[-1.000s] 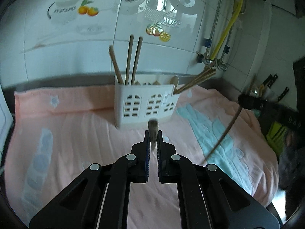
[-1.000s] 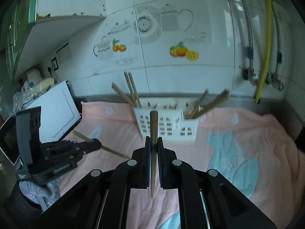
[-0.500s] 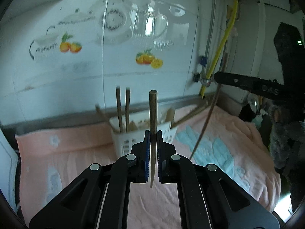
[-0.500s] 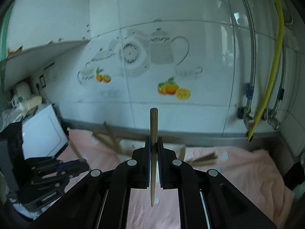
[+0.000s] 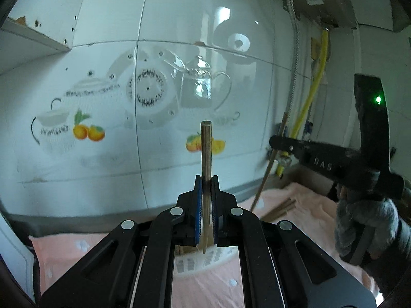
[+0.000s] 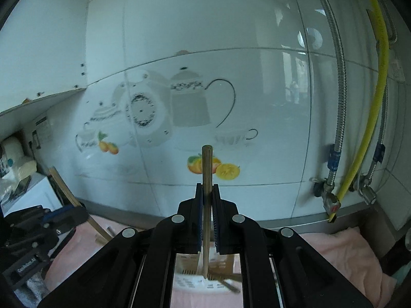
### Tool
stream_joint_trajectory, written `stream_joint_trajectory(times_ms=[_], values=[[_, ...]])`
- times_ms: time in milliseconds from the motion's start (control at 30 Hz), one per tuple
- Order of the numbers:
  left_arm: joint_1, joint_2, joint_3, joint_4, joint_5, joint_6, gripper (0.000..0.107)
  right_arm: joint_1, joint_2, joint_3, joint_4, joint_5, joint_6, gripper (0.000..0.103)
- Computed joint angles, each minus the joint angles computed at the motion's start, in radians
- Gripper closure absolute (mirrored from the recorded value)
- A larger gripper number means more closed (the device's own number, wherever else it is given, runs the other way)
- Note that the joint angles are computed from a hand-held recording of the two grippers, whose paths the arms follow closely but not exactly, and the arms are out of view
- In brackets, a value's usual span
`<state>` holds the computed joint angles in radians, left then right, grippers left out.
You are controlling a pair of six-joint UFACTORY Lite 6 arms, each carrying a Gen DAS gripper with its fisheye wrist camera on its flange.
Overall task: Organize utensils
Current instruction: 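Lift both chopsticks upright and lower them into the white holder, then open both tools to release the chopsticks and pull back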
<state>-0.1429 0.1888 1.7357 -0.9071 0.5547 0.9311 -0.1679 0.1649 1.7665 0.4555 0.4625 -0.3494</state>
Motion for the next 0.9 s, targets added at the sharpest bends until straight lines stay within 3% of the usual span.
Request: stream_joint_trajectory(times_ms=[267,767,867,900], values=[[-0.013,0.143,0.130,0.085,-0.031,-0.069,0.102,0.000,0.091,0.051,0.012,-0.019,-0.020,0.096],[0.026,0.187,0.052,0.051,-0.025,-0.027,0.100,0.024,0.072,-0.132,0.008,-0.060,-0.051,0.096],[0.035,0.146,0.001,0.019,-0.037,0.009,0.093,0.026,0.039,-0.173,-0.001,-0.070,-0.046,0.095],[0.040,0.131,-0.016,0.004,-0.041,0.024,0.085,0.026,0.025,-0.187,-0.002,-0.073,-0.047,0.094]])
